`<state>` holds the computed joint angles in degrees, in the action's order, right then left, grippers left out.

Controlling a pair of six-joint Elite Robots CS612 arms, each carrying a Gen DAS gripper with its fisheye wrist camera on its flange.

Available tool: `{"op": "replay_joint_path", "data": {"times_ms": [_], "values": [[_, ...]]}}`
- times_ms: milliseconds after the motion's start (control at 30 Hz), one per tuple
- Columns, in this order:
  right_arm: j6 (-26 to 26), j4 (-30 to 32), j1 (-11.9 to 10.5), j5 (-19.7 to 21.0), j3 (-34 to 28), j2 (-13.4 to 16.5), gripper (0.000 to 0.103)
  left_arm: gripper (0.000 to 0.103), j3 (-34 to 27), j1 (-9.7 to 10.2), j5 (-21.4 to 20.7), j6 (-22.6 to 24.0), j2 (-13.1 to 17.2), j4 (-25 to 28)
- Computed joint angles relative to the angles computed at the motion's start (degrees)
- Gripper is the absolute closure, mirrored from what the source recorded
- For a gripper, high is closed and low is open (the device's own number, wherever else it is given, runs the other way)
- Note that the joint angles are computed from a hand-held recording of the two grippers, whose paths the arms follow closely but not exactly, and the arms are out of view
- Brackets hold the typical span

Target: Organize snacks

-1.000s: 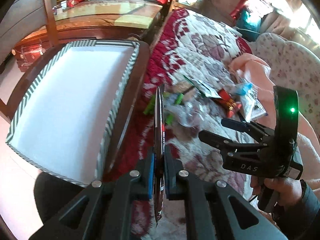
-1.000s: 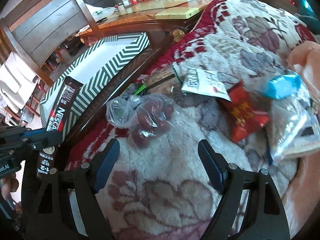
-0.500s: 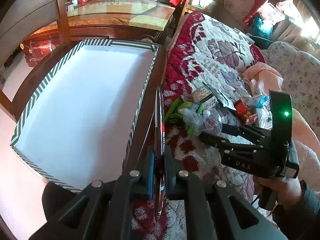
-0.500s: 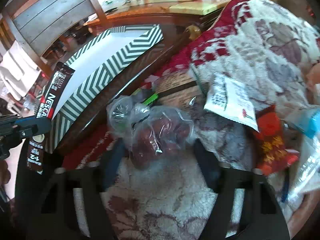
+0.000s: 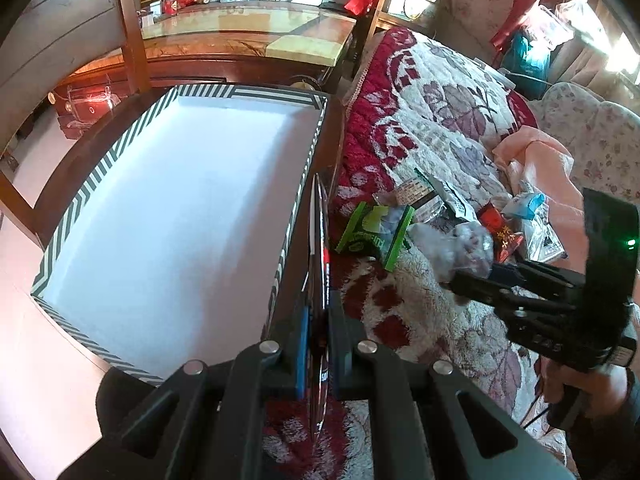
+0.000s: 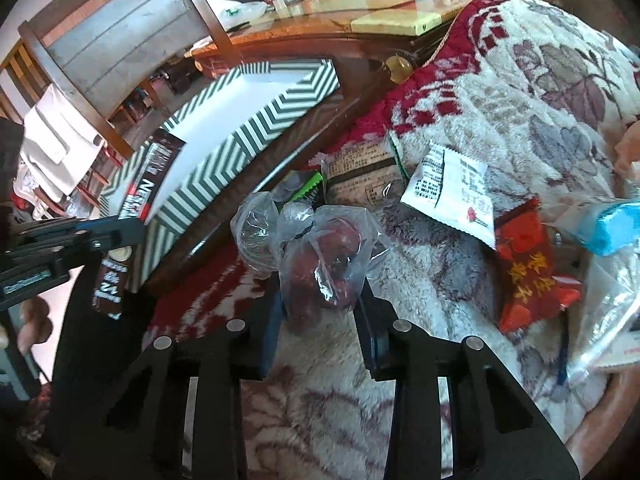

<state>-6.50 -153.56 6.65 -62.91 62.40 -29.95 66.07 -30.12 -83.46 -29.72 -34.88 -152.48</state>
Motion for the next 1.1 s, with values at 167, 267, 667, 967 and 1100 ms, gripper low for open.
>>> {"op": "replay_joint_path", "data": {"times_ms": [167,267,667,967,1100], "values": [[0.90,-1.16,0.08,1.92,-0.72,-0.24,0.071,0.093,0.09,0.35,1.08,-0.04,-0.19,-0.21],[0.10,-0.45,0.45,2.42,-2.30,0.16,0.071,0.093,-0.26,0.69,2.10,0.33,-0.14,0.34],[-3.64,7.09,3.15,3.89,-15.58,5.45,0.071,0.093,-3.77,3.91,5.03,-2.46,1.50,4.08],[-7.37,23.26,5.79,1.83,-40.26,17.07,0.073,0.093,-12.52,6.16,5.22,-5.56,6.29,11.62],[-6.03,26.12,5.76,3.47,-45.98,19.93,0.073,0.093,-13.26,6.48,4.16,-5.87,7.08,12.35]]}}
